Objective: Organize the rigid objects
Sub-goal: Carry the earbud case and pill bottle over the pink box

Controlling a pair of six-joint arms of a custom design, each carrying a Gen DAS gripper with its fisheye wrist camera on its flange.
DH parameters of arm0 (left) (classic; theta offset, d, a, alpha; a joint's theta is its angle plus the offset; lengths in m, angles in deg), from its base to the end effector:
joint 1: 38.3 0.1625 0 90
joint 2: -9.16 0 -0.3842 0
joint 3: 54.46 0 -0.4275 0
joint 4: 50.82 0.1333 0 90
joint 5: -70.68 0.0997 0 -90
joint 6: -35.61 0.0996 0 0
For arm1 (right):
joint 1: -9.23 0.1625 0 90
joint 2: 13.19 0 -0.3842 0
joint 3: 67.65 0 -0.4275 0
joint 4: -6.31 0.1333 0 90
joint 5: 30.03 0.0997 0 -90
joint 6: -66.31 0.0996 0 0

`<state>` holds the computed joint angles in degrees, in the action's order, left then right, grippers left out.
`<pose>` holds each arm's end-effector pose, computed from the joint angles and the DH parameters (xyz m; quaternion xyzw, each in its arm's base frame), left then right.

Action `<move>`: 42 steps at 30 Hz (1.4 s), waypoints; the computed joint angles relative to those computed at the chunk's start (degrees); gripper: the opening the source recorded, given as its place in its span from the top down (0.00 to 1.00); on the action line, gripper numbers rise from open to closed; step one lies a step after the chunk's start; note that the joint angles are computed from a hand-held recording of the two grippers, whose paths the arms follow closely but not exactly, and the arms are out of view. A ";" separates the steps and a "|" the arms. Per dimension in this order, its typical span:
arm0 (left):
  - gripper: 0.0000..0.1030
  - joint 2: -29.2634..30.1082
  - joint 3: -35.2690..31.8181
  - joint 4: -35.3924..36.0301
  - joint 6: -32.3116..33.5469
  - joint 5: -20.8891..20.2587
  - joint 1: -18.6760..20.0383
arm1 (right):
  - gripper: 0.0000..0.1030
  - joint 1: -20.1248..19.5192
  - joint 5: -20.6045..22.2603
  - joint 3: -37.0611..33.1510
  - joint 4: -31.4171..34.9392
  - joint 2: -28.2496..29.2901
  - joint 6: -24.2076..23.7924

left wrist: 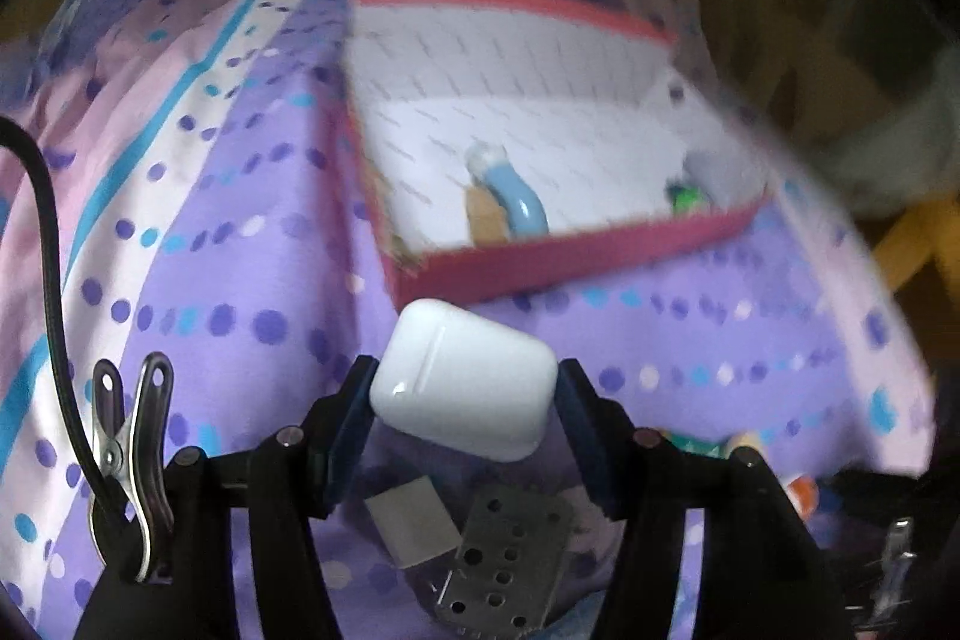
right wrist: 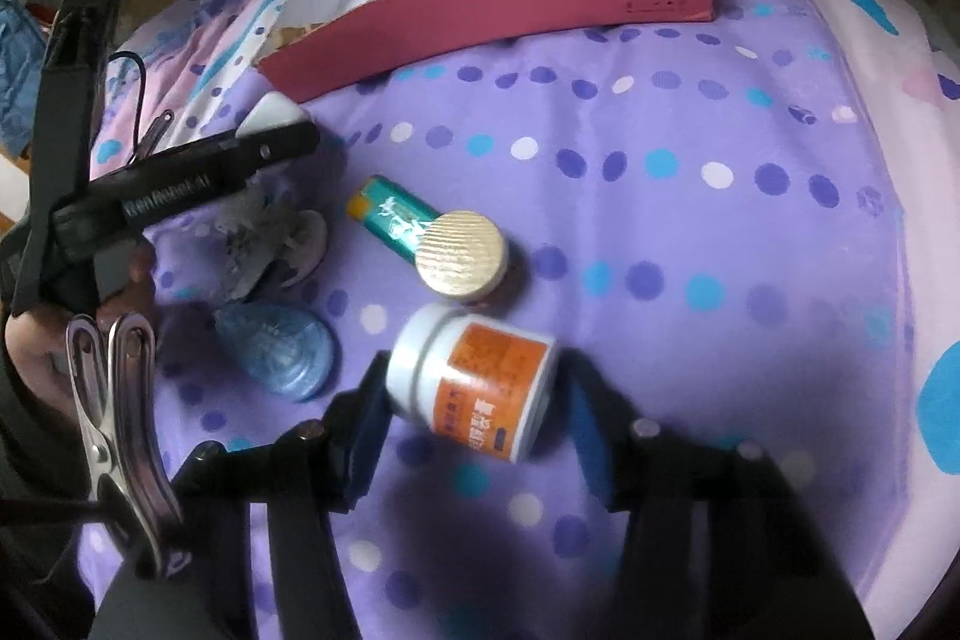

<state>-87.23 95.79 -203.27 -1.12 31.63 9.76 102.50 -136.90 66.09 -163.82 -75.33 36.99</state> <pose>-0.0554 -0.3768 0.1519 0.0087 0.9008 -0.3242 0.2889 0.1286 -0.4206 0.0171 0.2663 -0.9499 0.0387 0.1591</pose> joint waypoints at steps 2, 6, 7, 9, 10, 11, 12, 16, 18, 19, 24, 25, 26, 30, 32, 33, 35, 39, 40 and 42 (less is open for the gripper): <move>0.40 -3.61 2.09 -3.27 1.04 0.23 -1.59 | 0.47 -0.96 2.38 0.15 1.12 -1.27 0.50; 0.40 -7.44 3.81 -4.08 0.91 2.26 -3.31 | 0.47 -3.02 8.29 1.11 2.52 -4.86 0.28; 0.40 -7.78 3.88 -4.30 0.69 2.16 -3.22 | 0.47 -3.47 9.91 1.48 2.71 -5.86 0.08; 0.40 -8.56 3.94 -4.86 0.43 1.40 -2.69 | 0.47 -4.16 12.23 2.22 2.13 -7.49 -0.44; 0.40 -9.28 4.22 -4.98 0.15 1.34 -2.73 | 0.47 -4.27 12.87 2.49 1.66 -7.99 -0.47; 0.40 -9.87 4.51 -5.25 -0.18 1.92 -3.16 | 0.47 -4.63 13.52 2.85 1.31 -8.61 -0.56; 0.40 -10.66 5.07 -5.16 -0.50 2.81 -3.79 | 0.47 -4.96 14.36 3.13 0.81 -9.30 -0.46; 0.39 -9.74 4.31 -6.03 0.83 5.68 -5.11 | 0.47 -5.50 17.92 3.97 -1.87 -12.15 0.85; 0.39 -8.04 2.79 -7.89 2.59 4.92 -3.99 | 0.47 -5.35 19.51 3.90 -3.99 -13.16 1.86; 0.39 -6.87 1.78 -8.84 3.50 4.19 -2.97 | 0.47 -4.74 19.69 3.21 -5.03 -12.99 2.93; 0.39 -0.17 -4.04 -11.34 6.75 -2.16 4.28 | 0.47 -2.75 19.26 -2.66 -4.80 -10.71 6.69; 0.39 0.86 -4.86 -11.27 6.94 -2.67 5.13 | 0.47 -2.10 18.40 -4.28 -4.39 -9.51 7.33; 0.39 1.83 -5.64 -11.14 7.22 -3.02 5.90 | 0.47 -1.41 17.41 -6.05 -3.84 -8.06 8.03; 0.39 5.01 -8.09 -11.70 8.96 -4.37 8.07 | 0.47 1.57 12.76 -13.99 -1.73 -0.51 9.09; 0.39 6.51 -8.77 -12.10 9.92 -4.10 8.17 | 0.47 2.31 11.50 -17.03 -1.71 2.67 9.01; 0.39 7.44 -9.00 -12.54 10.72 -3.17 7.81 | 0.47 2.68 11.12 -18.70 -1.90 4.36 9.06; 0.39 9.11 -9.80 -12.20 11.71 -1.71 7.42 | 0.47 3.08 9.92 -21.50 -2.28 7.12 9.41; 0.39 11.95 -10.80 -12.77 12.92 1.66 7.26 | 0.47 4.22 1.85 -27.25 -3.75 12.76 10.09; 0.39 12.33 -10.85 -13.17 13.26 2.22 7.15 | 0.47 4.17 0.33 -28.04 -4.22 13.69 10.19; 0.39 12.85 -10.71 -15.12 13.92 2.56 6.85 | 0.47 3.37 -0.87 -28.61 -5.35 14.92 10.27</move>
<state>-74.38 85.08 -218.39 12.80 34.19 16.61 105.87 -137.77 37.48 -169.17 -60.41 47.26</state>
